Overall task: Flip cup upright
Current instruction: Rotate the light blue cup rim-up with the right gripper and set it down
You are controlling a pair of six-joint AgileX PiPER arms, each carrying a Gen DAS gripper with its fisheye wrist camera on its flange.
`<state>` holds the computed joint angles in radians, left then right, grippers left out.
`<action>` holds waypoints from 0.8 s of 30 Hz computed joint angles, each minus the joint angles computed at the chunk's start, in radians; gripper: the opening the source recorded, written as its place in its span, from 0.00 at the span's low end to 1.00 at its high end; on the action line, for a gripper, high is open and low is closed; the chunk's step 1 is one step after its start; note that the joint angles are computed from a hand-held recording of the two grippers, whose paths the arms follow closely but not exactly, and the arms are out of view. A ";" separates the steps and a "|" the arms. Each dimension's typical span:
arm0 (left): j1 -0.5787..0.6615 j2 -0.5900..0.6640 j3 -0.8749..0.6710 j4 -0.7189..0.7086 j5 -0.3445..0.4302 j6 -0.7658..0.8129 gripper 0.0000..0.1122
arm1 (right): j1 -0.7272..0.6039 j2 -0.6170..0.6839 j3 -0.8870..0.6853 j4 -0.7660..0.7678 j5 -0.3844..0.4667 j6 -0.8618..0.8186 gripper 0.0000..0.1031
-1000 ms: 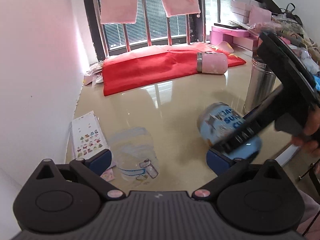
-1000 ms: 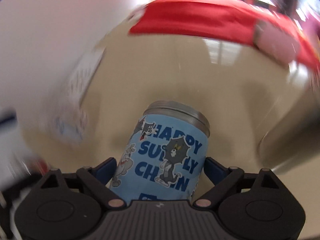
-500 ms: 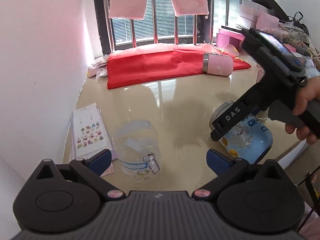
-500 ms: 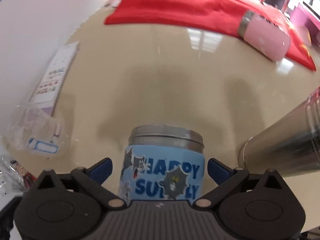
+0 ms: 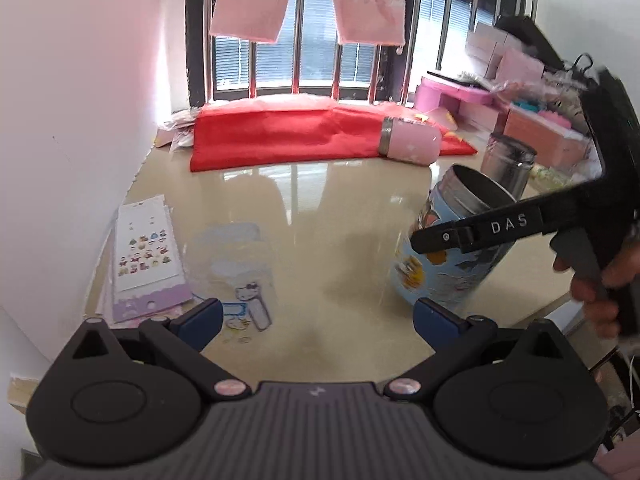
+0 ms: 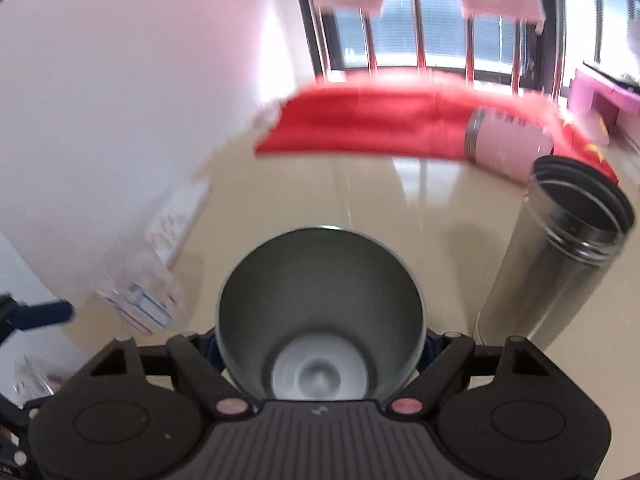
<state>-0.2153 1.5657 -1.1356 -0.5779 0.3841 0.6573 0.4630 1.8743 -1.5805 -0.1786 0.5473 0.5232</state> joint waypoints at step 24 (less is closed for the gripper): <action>-0.051 -0.090 0.105 0.186 -0.085 -0.275 0.92 | 0.046 0.200 -0.249 -0.139 0.066 -0.015 0.81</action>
<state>-0.2667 1.4756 -1.0310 -0.3916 0.2991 0.3819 0.5092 2.0739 -1.8291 -0.3171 0.6137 0.5082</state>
